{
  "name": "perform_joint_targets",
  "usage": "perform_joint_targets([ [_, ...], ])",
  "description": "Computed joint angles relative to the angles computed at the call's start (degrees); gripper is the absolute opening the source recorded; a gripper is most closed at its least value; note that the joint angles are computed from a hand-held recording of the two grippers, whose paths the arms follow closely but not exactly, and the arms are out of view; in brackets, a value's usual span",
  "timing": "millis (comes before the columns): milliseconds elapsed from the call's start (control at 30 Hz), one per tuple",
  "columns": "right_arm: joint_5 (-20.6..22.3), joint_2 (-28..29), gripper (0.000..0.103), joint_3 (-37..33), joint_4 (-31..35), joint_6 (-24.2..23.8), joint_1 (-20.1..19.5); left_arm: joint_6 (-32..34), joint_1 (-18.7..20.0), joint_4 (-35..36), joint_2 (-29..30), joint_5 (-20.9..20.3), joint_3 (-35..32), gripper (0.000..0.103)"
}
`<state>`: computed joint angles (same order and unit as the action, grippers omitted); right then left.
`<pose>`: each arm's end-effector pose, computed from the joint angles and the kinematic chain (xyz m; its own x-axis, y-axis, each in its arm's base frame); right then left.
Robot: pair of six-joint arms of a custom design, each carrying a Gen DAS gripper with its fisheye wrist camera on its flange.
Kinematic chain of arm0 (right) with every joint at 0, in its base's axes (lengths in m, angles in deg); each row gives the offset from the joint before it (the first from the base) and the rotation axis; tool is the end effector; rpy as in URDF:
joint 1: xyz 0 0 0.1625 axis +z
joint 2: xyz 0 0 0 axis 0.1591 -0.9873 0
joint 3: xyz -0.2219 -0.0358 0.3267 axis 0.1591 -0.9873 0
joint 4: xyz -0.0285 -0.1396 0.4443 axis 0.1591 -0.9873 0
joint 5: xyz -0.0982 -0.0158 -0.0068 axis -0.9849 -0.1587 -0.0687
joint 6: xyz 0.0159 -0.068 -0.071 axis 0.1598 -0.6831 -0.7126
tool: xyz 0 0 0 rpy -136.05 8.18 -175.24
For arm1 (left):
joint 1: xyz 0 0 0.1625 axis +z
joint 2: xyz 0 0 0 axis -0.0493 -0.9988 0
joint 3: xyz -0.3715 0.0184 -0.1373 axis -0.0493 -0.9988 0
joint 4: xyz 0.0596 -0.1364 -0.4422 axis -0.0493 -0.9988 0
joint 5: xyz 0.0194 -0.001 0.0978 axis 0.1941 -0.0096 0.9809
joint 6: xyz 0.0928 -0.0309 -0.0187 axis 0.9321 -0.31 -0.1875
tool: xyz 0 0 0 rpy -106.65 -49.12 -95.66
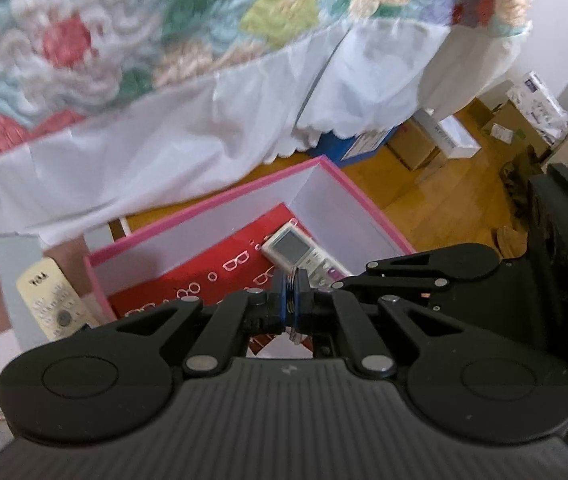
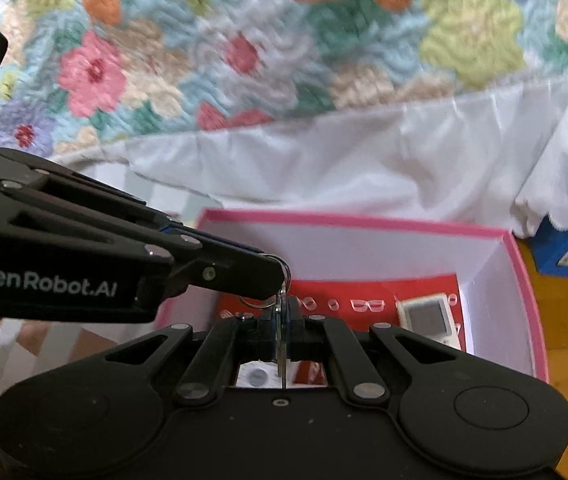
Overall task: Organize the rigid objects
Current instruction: 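Lift the keys with both grippers and carry them into the pink box, then open both grippers to release the keys and withdraw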
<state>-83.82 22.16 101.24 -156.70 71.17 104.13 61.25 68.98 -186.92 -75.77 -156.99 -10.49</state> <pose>0.3803 -0.7064 0.0756 -0.7362 -0.1955 0.6479 -0.5197 0.7766 -0.3562 -0.1822 -0.7750 0.3236 -0.7987 0.5722 -0.1860 0.6012 0.7711 -0.2098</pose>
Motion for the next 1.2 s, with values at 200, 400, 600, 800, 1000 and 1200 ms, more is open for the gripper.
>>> perform_joint_targets([
  [200, -0.7, 1.7, 0.006, -1.3, 1.9, 2.3, -2.7, -2.4, 1.3, -1.0, 3.9, 1.9, -0.7, 0.003],
  [400, -1.2, 2.1, 0.026, -2.4, 3.6, 4.7, -3.4, -3.0, 1.1, 0.2, 5.2, 5.3, -1.7, 0.016],
  [600, -1.0, -0.9, 0.028, 1.2, 2.7, 4.6, -1.7, -4.3, 1.3, 7.4, 4.2, 3.5, -5.3, 0.032],
  [800, -1.9, -2.7, 0.038, 4.2, -0.4, 2.3, 3.1, -3.0, 0.1, 11.1, -0.2, 6.5, -5.5, 0.038],
  [1000, -2.5, -2.8, 0.042, 3.1, 3.3, 2.8, 7.7, -0.4, -1.5, 13.4, -6.2, 11.5, -2.7, 0.041],
  [1200, 1.1, -2.0, 0.047, 0.7, 7.1, 4.0, 10.2, -2.0, -1.4, 15.4, -11.9, 14.6, -0.4, 0.045],
])
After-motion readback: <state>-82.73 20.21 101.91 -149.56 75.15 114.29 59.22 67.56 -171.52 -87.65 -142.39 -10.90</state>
